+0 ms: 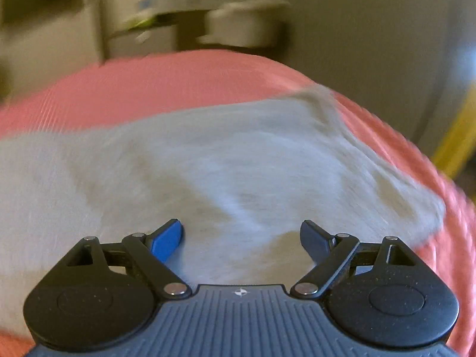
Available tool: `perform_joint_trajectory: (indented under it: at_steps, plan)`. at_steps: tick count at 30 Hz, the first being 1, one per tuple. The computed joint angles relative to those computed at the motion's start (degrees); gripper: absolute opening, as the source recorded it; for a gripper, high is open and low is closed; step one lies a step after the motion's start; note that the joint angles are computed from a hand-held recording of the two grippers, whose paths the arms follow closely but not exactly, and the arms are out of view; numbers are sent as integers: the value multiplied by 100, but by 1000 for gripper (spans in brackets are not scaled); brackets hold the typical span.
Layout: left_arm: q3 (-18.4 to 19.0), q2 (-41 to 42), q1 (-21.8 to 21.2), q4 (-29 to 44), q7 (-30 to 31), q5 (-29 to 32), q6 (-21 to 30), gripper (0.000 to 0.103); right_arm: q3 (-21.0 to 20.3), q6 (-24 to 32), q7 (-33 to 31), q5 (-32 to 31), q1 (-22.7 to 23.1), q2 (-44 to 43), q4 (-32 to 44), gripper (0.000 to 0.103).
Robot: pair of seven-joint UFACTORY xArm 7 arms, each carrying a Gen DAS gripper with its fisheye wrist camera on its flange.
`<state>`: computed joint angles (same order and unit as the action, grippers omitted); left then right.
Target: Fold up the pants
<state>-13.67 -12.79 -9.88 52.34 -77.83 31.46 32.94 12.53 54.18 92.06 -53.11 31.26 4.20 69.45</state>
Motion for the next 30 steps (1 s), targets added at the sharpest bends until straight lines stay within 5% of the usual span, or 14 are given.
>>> perform_joint_trajectory:
  at_steps: [4, 10, 12, 14, 19, 21, 25, 30]
  plan:
    - [-35, -757, 647, -653, -1038, 695, -616, 99, 72, 542, -67, -126, 134, 121, 164, 86]
    - [226, -1074, 1524, -1032, -648, 1034, -136, 99, -28, 672, -18, -187, 270, 296, 346, 86]
    - [343, -898, 1764, -1082, 116, 442, 228, 100, -34, 698, 6, -175, 292, 284, 339, 86]
    - [760, -1126, 1703, -1495, 193, 363, -161, 101, -37, 744, -33, -152, 311, 307, 390, 86]
    - [200, -1590, 2154, -1607, -249, 729, -108, 100, -67, 555, 138, -51, 248, 155, 276, 86]
    - [125, -1761, 2297, -1704, -496, 863, -361, 100, -37, 549, 299, -36, 231, 72, 212, 86]
    - [501, -1904, 2196, -1945, -285, 190, -976, 100, 15, 354, 453, 51, 147, -142, 9, 86]
    - [414, -2313, 2660, -2556, -395, -156, -1725, 100, 105, 63, 868, 37, -30, -315, -214, 86]
